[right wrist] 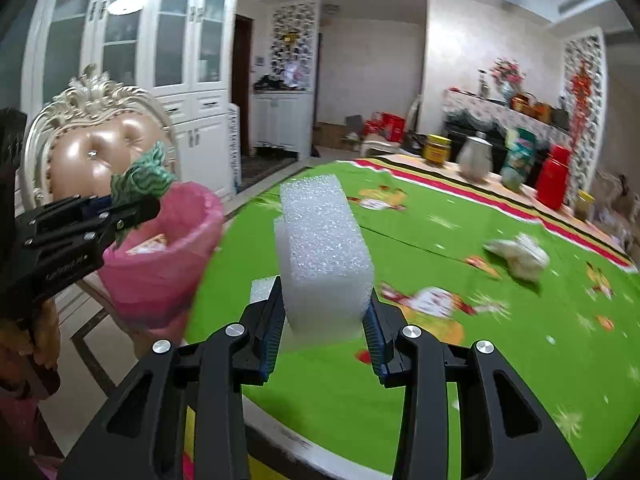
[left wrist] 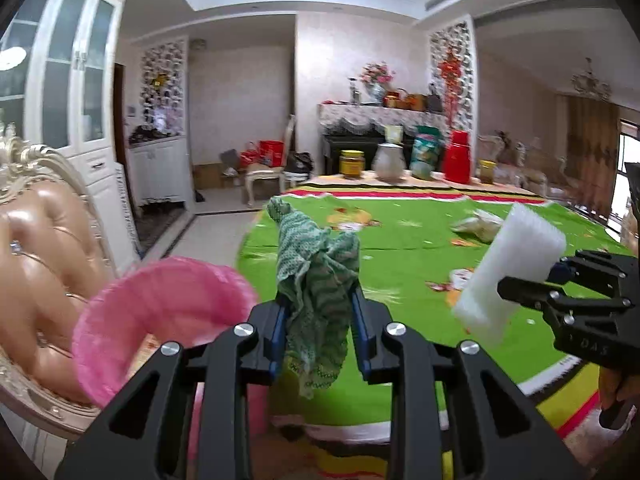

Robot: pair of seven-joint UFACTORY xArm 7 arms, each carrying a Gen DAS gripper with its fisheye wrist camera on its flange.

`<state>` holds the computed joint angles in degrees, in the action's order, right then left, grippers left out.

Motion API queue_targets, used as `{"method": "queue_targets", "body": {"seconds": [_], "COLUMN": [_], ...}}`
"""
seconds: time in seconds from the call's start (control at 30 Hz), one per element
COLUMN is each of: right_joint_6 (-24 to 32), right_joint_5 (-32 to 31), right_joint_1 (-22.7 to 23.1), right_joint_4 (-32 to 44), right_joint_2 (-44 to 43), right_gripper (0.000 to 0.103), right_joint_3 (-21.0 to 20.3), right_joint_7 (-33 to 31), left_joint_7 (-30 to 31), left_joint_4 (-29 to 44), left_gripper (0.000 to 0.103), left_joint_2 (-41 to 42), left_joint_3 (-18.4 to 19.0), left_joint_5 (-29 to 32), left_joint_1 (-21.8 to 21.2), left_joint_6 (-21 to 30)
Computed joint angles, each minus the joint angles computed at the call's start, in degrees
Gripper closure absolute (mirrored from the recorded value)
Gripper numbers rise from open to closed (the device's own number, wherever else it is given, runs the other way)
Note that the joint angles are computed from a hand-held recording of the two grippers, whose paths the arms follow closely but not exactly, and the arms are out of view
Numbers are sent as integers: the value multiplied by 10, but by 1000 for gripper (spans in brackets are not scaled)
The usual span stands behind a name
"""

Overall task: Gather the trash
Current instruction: 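Carry the net sleeve and foam block with both tools over the pink bin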

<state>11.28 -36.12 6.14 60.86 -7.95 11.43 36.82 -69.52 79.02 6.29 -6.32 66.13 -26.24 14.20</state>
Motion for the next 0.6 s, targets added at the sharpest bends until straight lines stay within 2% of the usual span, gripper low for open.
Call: {"method": "queue_targets", "body": {"seconds": [0.1,0.2,0.4,0.5,0.6], "right_joint_6": [-1,-1,-7,3,21], "right_joint_5": [5,22,137,181,220], "right_joint_1": [18,46,92,107,123], "right_joint_4": [34,73,162,213,267], "right_joint_2": [34,69,147,187,228], "right_gripper": [66,66,66,66,66], "right_joint_3": [3,-5,-17,-18,-20], "right_joint_7": [-18,-46,-160,-202,-238], "left_joint_7": [-20,3,42,81,147], "left_joint_4": [-18,-27,-43,-51,-59], "left_gripper": [75,75,74,74,74], "left_joint_2": [-22,-33,-48,-47,-36], "left_joint_3": [9,7,9,11,14], "left_joint_5": [13,-12,-53,-106,-196], "left_joint_1": [15,42,86,106,121], "left_joint_6": [14,15,14,3,-14]}}
